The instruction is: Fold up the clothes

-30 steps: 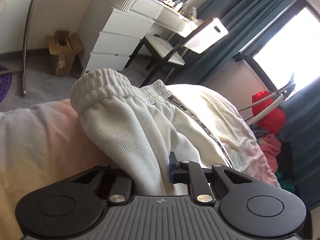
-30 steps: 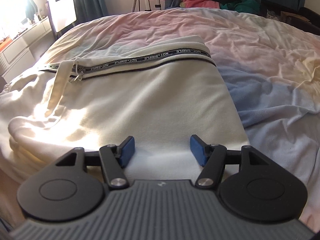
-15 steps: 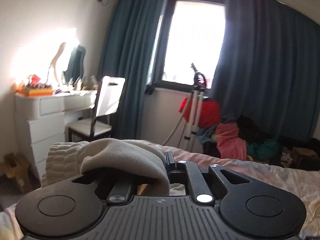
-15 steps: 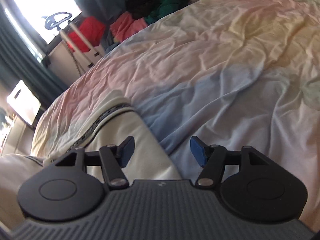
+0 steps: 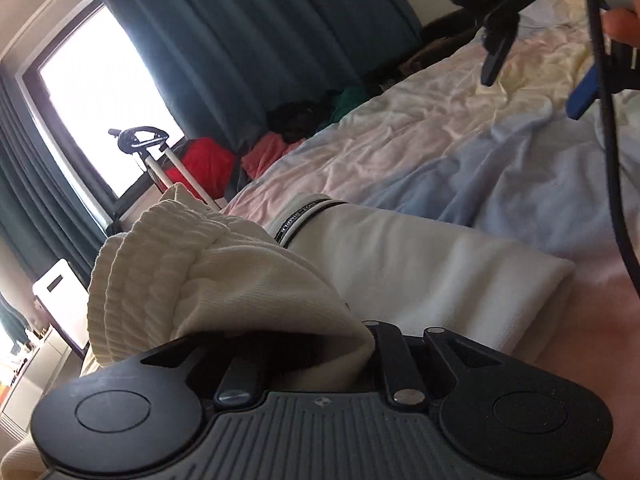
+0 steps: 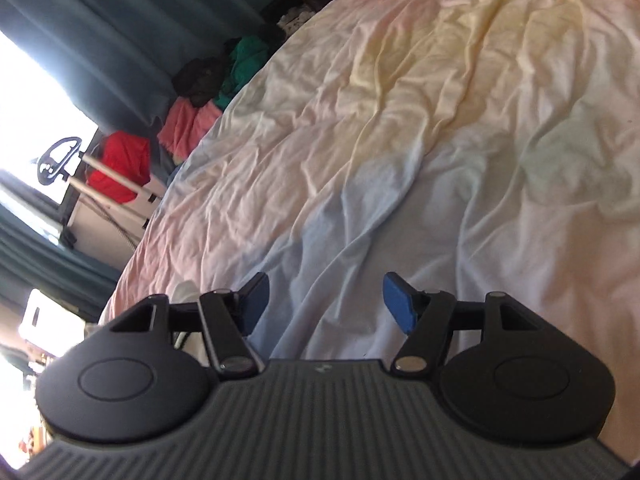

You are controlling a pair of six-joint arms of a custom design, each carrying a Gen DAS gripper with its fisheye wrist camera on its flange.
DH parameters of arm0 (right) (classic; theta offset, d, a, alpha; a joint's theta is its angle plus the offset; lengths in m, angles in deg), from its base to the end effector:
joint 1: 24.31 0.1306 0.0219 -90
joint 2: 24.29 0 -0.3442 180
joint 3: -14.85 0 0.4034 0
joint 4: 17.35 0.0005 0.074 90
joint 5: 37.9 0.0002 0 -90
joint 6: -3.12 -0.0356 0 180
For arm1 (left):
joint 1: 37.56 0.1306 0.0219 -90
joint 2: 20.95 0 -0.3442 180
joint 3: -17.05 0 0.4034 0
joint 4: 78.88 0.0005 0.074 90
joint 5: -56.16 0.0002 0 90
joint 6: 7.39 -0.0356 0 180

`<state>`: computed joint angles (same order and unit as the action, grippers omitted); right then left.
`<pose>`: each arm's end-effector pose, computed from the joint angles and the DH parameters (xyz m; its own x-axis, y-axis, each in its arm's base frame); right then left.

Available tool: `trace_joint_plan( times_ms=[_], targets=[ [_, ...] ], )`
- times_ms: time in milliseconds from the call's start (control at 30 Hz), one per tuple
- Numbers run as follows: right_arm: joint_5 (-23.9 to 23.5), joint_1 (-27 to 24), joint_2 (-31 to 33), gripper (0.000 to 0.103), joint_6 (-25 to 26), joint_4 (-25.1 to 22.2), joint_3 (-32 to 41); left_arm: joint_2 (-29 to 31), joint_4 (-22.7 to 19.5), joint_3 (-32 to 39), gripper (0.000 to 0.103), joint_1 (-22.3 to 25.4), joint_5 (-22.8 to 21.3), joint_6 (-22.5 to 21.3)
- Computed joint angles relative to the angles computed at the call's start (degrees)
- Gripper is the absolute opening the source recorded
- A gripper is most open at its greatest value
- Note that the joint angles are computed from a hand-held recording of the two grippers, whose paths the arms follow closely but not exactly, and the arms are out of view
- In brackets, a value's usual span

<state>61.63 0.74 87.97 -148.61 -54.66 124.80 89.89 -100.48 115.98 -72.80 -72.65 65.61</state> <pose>0.5819 0.2649 0.3632 -0.5396 0.7065 -0.4578 0.3658 0.6865 0.6284 0.5221 -0.3421 0.3127 -0.4245 0.5789 -0.6962 0.1536 0.8038 0.5747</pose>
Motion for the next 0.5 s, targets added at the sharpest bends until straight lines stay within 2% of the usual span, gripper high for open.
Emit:
trace_joint_plan(
  times_ms=[67, 133, 167, 233, 333, 367, 433, 500],
  targets=[
    [-1.9, 0.3, 0.5, 0.066, 1.7, 1.4, 0.5, -0.9, -3.5, 0.6, 0.032, 0.4, 2.3, 1.9],
    [-4.2, 0.6, 1.1, 0.066, 3.8, 3.0, 1.0, -2.8, -8.2, 0.5, 0.054, 1.0, 6.8, 4.2],
    [-5.3, 0.7, 1.2, 0.066, 4.9, 4.1, 1.0, -4.4, -9.1, -0.7, 0.060, 1.2, 8.3, 4.2],
    [-7.2, 1.2, 1.3, 0.066, 7.0, 6.1, 1.0, -8.5, -8.2, -4.4, 0.080, 1.1, 10.2, 0.9],
    [-8.6, 2.0, 1.1, 0.066, 9.9, 8.7, 0.8, -14.4, -7.4, -9.8, 0.086, 1.4, 13.0, -5.7],
    [-9.3, 2.2, 1.0, 0.066, 10.9, 9.6, 0.7, -16.0, -5.6, -11.9, 0.087, 1.3, 12.0, -9.3],
    [-11.4, 2.9, 1.0, 0.066, 12.9, 11.4, 0.7, -19.1, 1.4, -17.1, 0.092, 1.2, 8.9, -18.3],
    [-13.9, 3.7, 1.2, 0.066, 15.8, 12.9, 1.1, -20.8, 6.1, -20.7, 0.094, 1.7, 7.7, -22.8]
  ],
)
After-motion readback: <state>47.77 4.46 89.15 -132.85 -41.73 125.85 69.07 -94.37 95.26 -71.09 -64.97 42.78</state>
